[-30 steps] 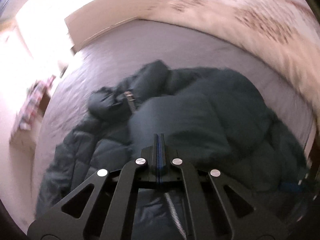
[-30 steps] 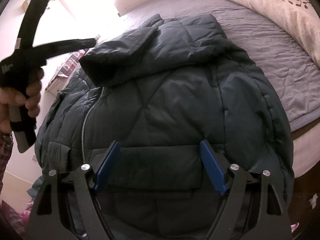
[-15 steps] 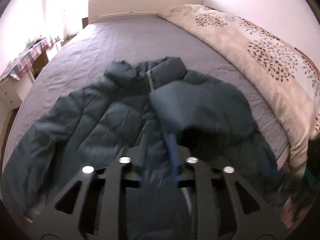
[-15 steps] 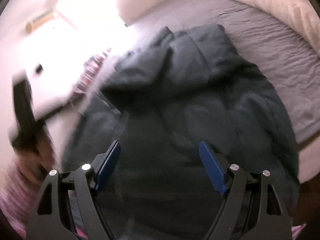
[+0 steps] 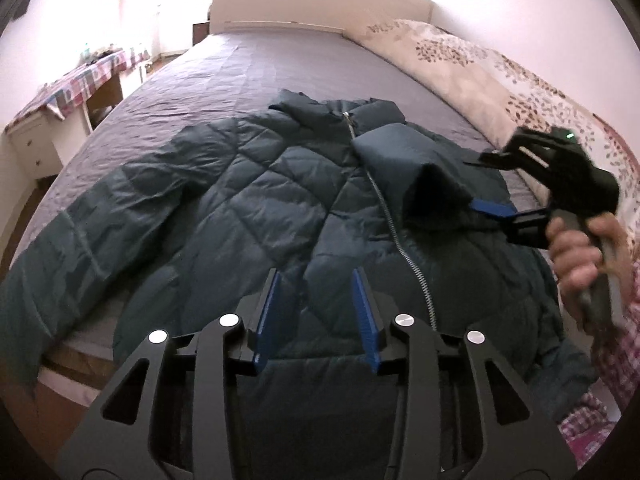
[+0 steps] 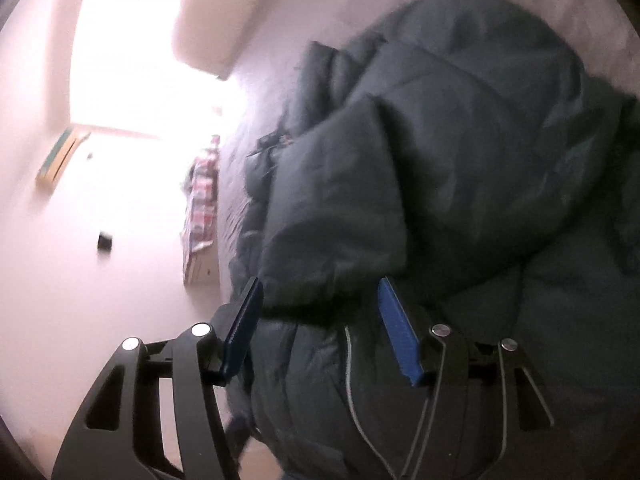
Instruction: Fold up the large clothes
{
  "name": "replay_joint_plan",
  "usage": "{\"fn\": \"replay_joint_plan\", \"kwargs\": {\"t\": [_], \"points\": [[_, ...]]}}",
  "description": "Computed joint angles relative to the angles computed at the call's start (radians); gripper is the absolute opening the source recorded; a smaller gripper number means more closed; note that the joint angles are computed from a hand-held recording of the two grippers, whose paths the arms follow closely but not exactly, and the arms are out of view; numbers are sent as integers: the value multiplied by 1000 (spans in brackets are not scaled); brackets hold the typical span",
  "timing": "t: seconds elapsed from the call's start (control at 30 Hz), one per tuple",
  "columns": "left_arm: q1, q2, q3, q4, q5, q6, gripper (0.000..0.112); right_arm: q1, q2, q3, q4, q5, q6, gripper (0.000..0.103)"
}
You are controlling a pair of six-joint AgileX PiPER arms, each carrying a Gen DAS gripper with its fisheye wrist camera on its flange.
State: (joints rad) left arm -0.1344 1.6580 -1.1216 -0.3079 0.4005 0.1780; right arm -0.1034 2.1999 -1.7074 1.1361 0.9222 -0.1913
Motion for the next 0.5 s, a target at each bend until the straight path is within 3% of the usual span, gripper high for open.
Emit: {"fn": "replay_joint_plan", "kwargs": {"t": [0.13, 0.23, 0.27, 0.37, 0.5], "points": [[45, -6, 32, -147, -15, 151, 38, 15, 51, -62, -49, 6, 161, 56], [78, -9, 56, -260, -21, 267, 38, 28, 32, -37, -47, -50, 171, 38], [88, -11, 66, -299, -24, 306, 38, 37, 19, -40, -79, -77, 172, 27], [118, -13, 89, -391, -29, 401, 38, 82, -15, -70, -243, -145, 215, 15], [161, -13, 110, -497, -25, 502, 38, 155, -24, -169, -433, -156, 247, 13]]}}
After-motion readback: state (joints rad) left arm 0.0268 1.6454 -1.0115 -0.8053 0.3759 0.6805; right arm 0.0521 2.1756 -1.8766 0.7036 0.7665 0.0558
